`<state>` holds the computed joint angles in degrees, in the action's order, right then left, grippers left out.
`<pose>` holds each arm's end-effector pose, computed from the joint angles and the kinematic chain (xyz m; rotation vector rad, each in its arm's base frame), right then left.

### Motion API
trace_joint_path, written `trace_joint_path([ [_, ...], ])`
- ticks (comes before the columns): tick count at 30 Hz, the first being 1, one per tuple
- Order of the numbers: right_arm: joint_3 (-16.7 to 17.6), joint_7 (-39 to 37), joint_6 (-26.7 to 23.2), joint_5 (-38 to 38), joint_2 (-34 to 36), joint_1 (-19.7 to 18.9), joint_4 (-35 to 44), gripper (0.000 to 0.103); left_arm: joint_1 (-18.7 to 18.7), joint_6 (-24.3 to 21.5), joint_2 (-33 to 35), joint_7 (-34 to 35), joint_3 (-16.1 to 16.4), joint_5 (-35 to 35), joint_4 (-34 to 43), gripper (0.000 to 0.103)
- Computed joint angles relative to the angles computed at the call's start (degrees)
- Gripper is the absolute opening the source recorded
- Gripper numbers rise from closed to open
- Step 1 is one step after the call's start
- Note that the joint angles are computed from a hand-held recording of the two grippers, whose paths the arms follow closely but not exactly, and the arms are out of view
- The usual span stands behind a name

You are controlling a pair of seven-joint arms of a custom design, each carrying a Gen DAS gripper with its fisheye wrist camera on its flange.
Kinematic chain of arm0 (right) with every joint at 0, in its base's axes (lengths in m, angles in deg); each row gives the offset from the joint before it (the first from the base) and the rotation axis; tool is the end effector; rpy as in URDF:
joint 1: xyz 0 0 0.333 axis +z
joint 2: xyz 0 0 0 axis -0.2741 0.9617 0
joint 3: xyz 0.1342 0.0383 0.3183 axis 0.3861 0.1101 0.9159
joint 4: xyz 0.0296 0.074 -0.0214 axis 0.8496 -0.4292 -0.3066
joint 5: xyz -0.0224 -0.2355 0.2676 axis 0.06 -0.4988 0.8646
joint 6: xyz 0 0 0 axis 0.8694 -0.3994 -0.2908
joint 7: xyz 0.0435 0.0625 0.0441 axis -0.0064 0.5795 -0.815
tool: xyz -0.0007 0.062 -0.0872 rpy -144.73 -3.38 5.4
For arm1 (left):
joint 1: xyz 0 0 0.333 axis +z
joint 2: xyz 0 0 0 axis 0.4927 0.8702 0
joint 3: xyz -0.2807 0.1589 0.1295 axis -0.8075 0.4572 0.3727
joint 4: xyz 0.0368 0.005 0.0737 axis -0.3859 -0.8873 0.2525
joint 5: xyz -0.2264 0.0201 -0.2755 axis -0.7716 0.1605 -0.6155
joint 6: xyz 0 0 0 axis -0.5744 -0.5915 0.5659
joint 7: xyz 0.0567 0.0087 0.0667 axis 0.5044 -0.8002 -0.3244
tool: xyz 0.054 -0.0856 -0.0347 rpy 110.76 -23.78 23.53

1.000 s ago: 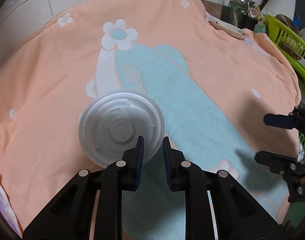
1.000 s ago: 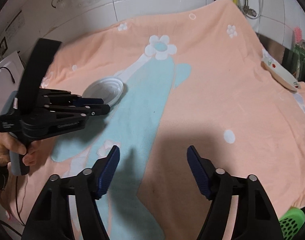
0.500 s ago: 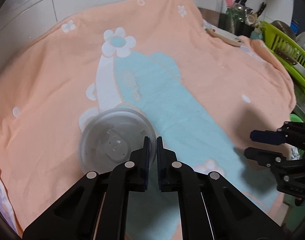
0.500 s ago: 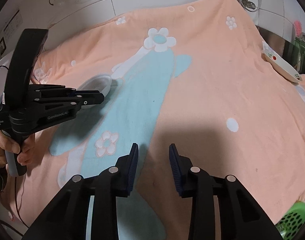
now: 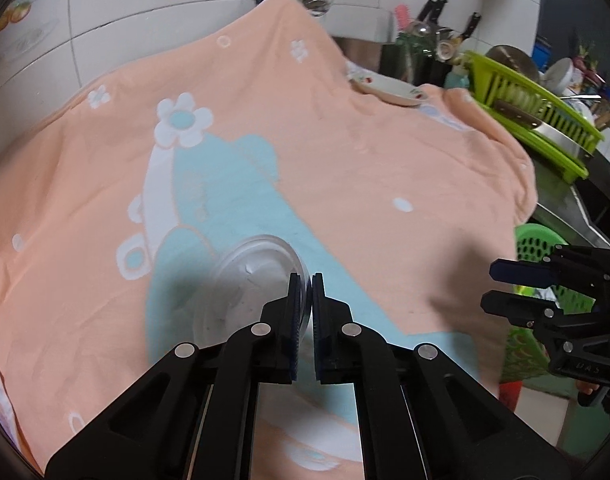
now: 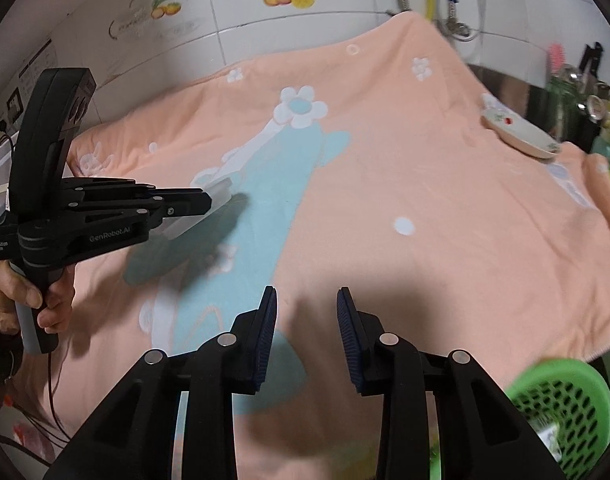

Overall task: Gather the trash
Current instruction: 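Lift the lid with the left gripper and carry it over the green basket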

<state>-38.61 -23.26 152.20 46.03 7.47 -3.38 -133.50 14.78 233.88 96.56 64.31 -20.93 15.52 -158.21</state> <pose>0.6715 0.2300 0.4130 -2.1146 1.0068 -0.2444 0.6492 -0.2595 0.4316 -1.7766 1.8192 -0.7566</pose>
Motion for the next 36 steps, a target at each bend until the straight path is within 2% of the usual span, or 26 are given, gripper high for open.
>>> trace_joint_path([
  [7, 0.89, -5.1, 3.7, 5.34, -4.31, -2.27, -6.33, 0.031, -1.23, 1.03, -0.22, -0.32, -0.18, 0.87, 0.22, 0.004],
  [16, 0.78, -10.41, 4.89, 13.82, -7.85, -4.19, -10.61, 0.031, -1.13, 3.64, 0.49, 3.1, -2.95, -2.27, 1.69, 0.004],
  [20, 0.09, -14.29, 7.05, 18.28, -10.37, -4.87, -13.75, 0.031, -1.75, 4.92, 2.13, 6.61, -4.96, -4.64, 4.24, 0.004],
  [26, -1.87, -18.7, 10.22, 24.37, -13.82, -5.81, -17.96, 0.031, -3.6, 4.36, 6.83, 13.99, -8.51, -8.96, 11.17, 0.004],
  [32, -3.99, -23.26, 13.23, 30.22, -16.67, -6.27, -21.6, 0.031, -5.99, 1.66, 12.82, 22.66, -12.35, -14.39, 19.78, 0.004],
  [36, -5.45, -25.2, 14.25, 33.42, -18.15, -6.47, -23.94, 0.031, -8.32, -1.18, 16.61, 27.48, -13.67, -17.68, 25.31, 0.004],
])
